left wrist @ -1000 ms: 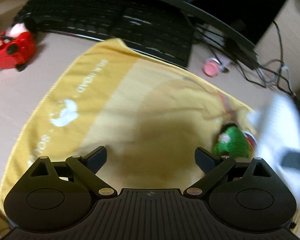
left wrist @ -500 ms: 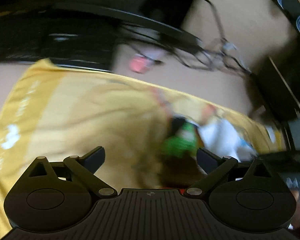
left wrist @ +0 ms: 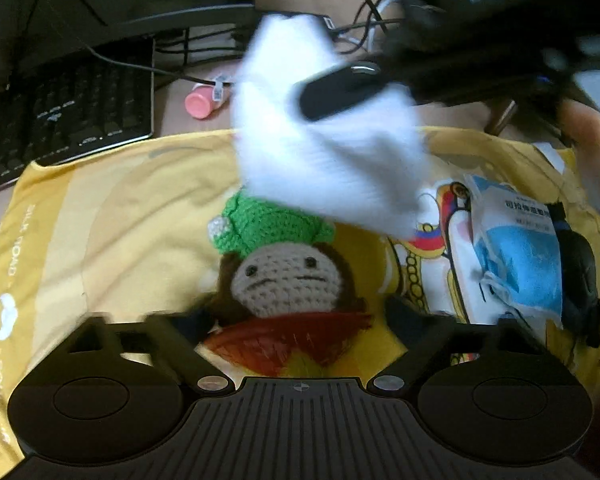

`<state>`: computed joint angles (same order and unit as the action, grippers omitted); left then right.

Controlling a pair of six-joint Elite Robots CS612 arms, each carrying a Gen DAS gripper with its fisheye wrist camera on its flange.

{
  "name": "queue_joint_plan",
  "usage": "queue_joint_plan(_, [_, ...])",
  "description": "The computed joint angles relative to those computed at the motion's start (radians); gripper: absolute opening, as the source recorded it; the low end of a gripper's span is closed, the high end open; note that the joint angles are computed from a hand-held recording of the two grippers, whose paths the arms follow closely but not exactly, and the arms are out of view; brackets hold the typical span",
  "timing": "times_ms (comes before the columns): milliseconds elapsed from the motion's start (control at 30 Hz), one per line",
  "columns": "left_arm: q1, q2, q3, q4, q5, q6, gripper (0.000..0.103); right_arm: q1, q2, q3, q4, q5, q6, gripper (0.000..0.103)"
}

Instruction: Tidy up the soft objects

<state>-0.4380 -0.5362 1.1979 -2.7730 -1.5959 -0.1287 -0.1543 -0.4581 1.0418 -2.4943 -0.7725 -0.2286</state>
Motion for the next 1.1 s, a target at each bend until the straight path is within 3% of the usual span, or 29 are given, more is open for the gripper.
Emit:
queue_joint_plan(67, [0.005,0.004,-0.007,-0.004,-0.016,-0.029,0.079,0.018,0.017,-0.034,0.044,-0.083,-0.043,0.008])
queue_joint_plan(133, [0.005,0.005,-0.009,-0.005,-0.018,-0.033,0.079,0.029,0.023,-0.025,-0.003,-0.166,-0.055,0.009])
queue_joint_plan(433, [-0.007,0.005,-0.026,0.031,0.009,0.010,0.079,0.004,-0.003,0.032,-0.041,-0.305,-0.009,0.009])
queue_joint_plan(633, [0.000,-0.006,-0.010,0.011,-0.020,0.007,0.088,-0.019,-0.044,0.104,-0.081,-0.241,0.016,0.009])
queue_joint_plan(667, [0.006,-0.011,-0.002,-0.008,-0.030,-0.018,0.094,-0.020,-0.051,0.115,-0.086,-0.225,0.013,0.009])
queue_joint_plan(833, [0.043,-0.034,0.026,-0.089,-0.043,-0.190,0.095,-0.026,-0.090,0.163,-0.084,-0.088,-0.026,0.009])
queue_joint_plan(900, [0.048,-0.036,0.027,-0.091,-0.014,-0.226,0.095,-0.024,-0.102,0.176,-0.039,-0.015,-0.077,0.012])
queue_joint_plan(1100, [0.048,-0.033,0.017,-0.056,0.014,-0.256,0.097,-0.002,-0.123,0.194,0.142,-0.009,-0.280,0.012])
